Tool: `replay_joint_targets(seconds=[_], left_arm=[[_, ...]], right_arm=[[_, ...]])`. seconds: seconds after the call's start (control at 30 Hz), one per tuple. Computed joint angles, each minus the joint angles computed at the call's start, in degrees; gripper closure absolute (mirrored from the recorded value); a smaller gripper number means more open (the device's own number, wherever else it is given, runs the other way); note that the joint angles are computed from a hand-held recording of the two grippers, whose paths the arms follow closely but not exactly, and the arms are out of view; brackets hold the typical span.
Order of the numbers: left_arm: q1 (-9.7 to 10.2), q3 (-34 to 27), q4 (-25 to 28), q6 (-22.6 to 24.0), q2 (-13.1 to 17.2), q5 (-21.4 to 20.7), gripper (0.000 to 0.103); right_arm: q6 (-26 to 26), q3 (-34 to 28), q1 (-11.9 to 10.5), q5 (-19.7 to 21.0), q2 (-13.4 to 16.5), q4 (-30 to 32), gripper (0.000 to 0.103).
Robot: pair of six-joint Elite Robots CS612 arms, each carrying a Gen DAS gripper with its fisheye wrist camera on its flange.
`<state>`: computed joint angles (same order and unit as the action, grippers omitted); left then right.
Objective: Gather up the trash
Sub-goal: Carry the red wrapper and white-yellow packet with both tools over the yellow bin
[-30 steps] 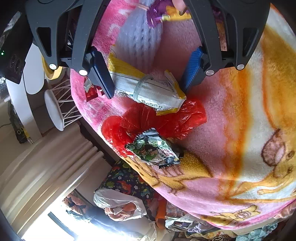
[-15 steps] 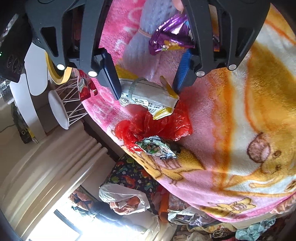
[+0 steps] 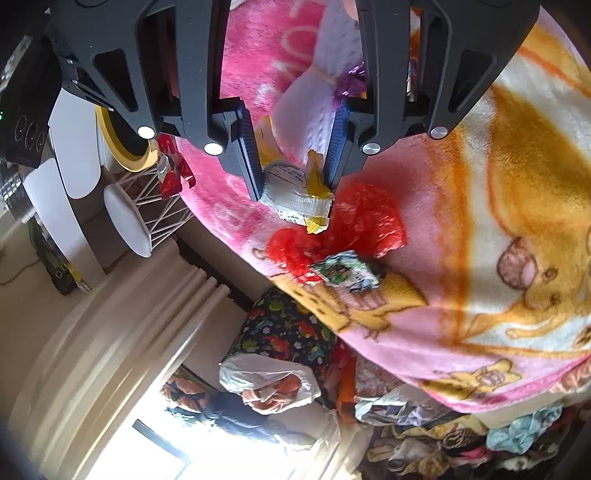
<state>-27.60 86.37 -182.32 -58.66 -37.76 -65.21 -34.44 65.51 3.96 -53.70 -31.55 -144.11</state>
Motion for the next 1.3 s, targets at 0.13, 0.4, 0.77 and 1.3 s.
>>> replay_joint_targets(seconds=[0.13, 0.4, 0.77, 1.3], left_arm=[[-0.45, -0.3, -0.8, 1.8, -0.1, 0.8, 0.077], [-1.24, -2.1, -1.0, 5.0, 0.0, 1.5, 0.077], [-2.17, -5.1, -0.3, 8.6, 0.9, 0.6, 0.077], [-3.32, -9.5, 1.3, 12.9, 2.5, -1.4, 0.077]], right_arm=[[1.1, 0.5, -0.5, 0.8, -0.3, -1.1, 0.083], [3.0, 1.2, -1.7, 2.2, -0.8, -3.4, 0.083], [6.8, 1.6, -3.6, 4.0, -1.0, -5.7, 0.083], [11.1, 2.7, -5.9, 5.1, -1.3, -8.6, 0.083]])
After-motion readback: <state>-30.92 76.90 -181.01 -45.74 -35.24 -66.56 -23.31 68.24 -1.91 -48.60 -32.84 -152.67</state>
